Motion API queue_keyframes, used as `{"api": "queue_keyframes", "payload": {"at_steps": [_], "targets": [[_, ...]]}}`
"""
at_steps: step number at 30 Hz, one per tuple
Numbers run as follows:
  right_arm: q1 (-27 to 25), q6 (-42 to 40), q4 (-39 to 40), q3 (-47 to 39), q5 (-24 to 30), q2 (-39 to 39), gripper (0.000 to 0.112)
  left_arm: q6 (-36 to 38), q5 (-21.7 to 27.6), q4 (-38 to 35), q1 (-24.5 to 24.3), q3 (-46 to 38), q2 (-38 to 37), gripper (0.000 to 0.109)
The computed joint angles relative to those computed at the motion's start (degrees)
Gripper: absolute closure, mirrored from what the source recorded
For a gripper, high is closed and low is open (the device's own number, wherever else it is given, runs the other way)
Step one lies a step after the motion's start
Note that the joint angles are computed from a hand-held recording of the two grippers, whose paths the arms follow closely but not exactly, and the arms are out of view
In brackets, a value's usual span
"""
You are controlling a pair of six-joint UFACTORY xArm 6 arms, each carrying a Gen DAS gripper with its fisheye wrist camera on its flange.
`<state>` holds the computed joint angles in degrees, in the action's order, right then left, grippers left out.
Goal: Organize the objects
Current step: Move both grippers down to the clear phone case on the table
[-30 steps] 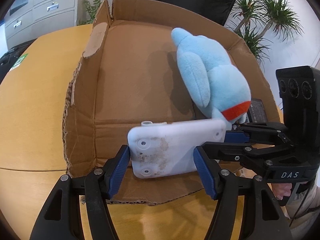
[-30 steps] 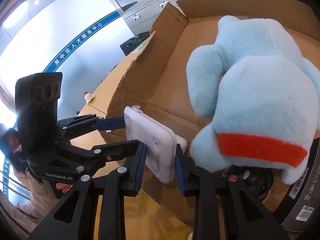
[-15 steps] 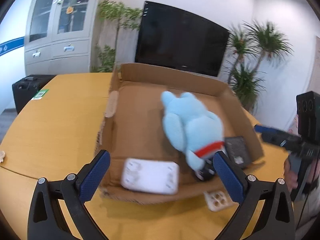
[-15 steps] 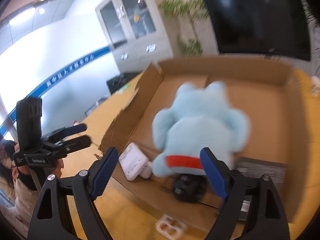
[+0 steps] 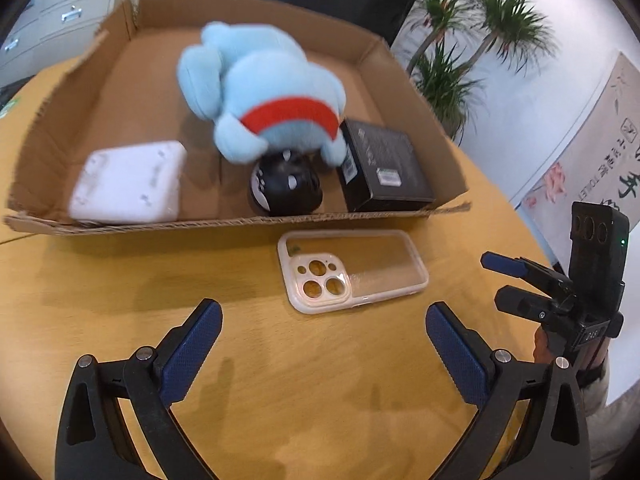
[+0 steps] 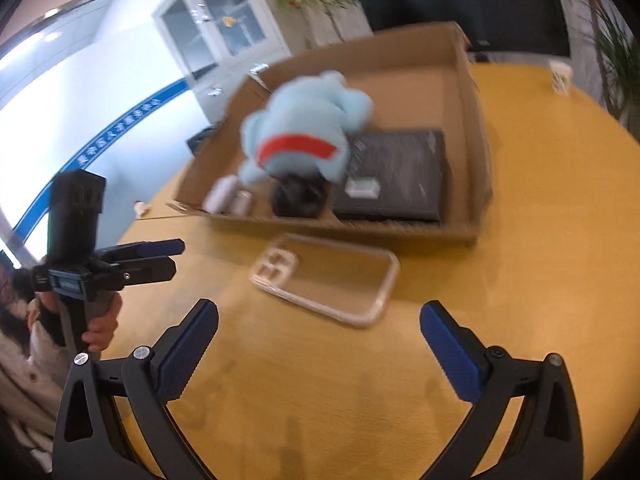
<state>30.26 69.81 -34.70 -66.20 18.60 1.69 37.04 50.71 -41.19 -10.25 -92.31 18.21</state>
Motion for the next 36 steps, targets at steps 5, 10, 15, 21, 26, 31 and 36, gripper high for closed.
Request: {"api": "queue_keyframes", "payload": {"at_steps": [5, 10, 15, 21, 26, 31, 36], "targets": [[-2.3, 0.6, 1.7, 0.6, -2.1, 2.2, 0.019, -2.5, -0.2, 1.9, -1.3, -2.4, 3.5, 0.007], [-2.6, -7.6, 8.7, -1.8, -2.2, 5.6, 0.038, -3.4, 1.2, 1.9, -1.9, -5.6, 6.6, 0.009], [-2.0, -10.6, 9.7, -5.8, 1.3, 8.4, 0.048, -2.0, 2.3, 1.5, -2.2, -6.5, 7.3, 0.014], [-1.6, -11.5, 10.1, -8.6, 3.5, 10.7, 0.059, -3.1, 1.8, 4.9, -3.3, -7.1, 8.3, 0.029], [-1.3, -9.9, 8.1, -9.6, 5.2, 11.2, 0.065, -5.0, -0.9, 7.0, -3.8, -6.5, 8.1, 0.044], [-0.6, -9.7, 6.5, -11.1, 7.8, 11.8, 0.066, -4.6, -1.4, 6.4, -3.9, -6.4, 8.4, 0.04], [0.1, -8.7, 4.3, -12.6, 9.7, 12.6, 0.06, -3.9, -4.4, 6.7, -4.4, -4.5, 7.5, 0.031]]}}
